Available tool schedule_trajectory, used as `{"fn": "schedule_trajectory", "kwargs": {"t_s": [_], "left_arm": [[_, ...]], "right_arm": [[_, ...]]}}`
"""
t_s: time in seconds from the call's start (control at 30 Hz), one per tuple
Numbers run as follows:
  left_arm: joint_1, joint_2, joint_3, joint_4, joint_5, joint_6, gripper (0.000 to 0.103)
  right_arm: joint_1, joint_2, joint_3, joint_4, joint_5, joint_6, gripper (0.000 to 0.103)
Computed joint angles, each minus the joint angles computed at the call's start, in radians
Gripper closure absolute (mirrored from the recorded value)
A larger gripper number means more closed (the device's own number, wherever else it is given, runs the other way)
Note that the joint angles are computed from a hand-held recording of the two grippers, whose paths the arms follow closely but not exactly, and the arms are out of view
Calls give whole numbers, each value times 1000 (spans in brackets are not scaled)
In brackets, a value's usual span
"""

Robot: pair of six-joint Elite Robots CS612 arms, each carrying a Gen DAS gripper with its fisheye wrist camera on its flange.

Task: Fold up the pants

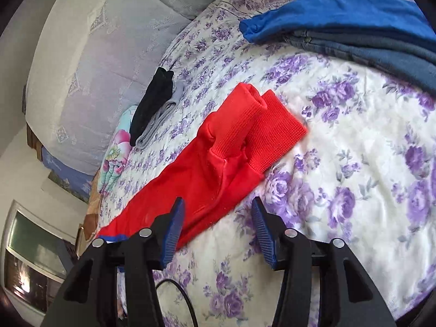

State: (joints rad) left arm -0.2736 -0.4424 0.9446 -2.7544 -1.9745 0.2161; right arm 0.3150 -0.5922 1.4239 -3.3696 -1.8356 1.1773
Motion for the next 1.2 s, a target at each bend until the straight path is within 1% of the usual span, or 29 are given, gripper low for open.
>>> {"fn": "schedule_trajectory", "kwargs": {"t_s": [0.07, 0.1, 0.2, 0.23, 0.27, 0.3, 0.33, 0.43, 0.5, 0.57, 0.63, 0.7, 0.83, 0.93, 1.03, 1.13, 1.17, 1.2], "left_arm": [[-3, 0, 2, 10, 40, 4, 42], [-4, 2, 0, 15, 52, -2, 41], [0, 4, 3, 8, 48, -2, 41], [2, 3, 3, 8, 45, -4, 41], [3, 3, 1, 10, 38, -6, 41], [6, 4, -1, 12, 32, -9, 41], [9, 5, -4, 10, 25, -14, 41], [18, 8, -11, 4, 7, -28, 41], [22, 5, -5, -30, 14, -46, 41], [30, 5, -5, -65, 13, -66, 41], [41, 6, -13, -95, 21, -98, 41], [53, 9, -24, -116, 36, -135, 41], [82, 18, -50, -157, 73, -222, 41], [100, 24, -68, -175, 107, -276, 40], [117, 30, -81, -181, 127, -318, 40], [128, 33, -89, -176, 154, -343, 39], [131, 34, -89, -174, 159, -349, 39], [133, 35, -91, -172, 162, -354, 39]], "right_arm": [[-9, 22, -21, -20, 2, 36, 48], [-12, 33, -32, -32, -5, 45, 48], [-16, 52, -49, -77, -30, 77, 48], [-17, 56, -52, -90, -40, 86, 52], [-15, 59, -54, -101, -54, 92, 69], [-14, 64, -54, -124, -64, 87, 78], [-14, 67, -55, -136, -66, 80, 84], [-7, 65, -67, -115, -94, 47, 88], [4, 61, -83, -87, -134, -9, 89], [12, 55, -103, -58, -167, -84, 91], [24, 54, -139, -14, -207, -183, 92], [37, 61, -194, 38, -248, -302, 92], [63, 103, -339, 132, -283, -561, 93], [89, 164, -491, 240, -289, -792, 93], [114, 254, -684, 424, -272, -1008, 93], [131, 341, -849, 617, -231, -1138, 94], [138, 366, -892, 660, -239, -1169, 93], [145, 391, -934, 696, -262, -1205, 93]]}}
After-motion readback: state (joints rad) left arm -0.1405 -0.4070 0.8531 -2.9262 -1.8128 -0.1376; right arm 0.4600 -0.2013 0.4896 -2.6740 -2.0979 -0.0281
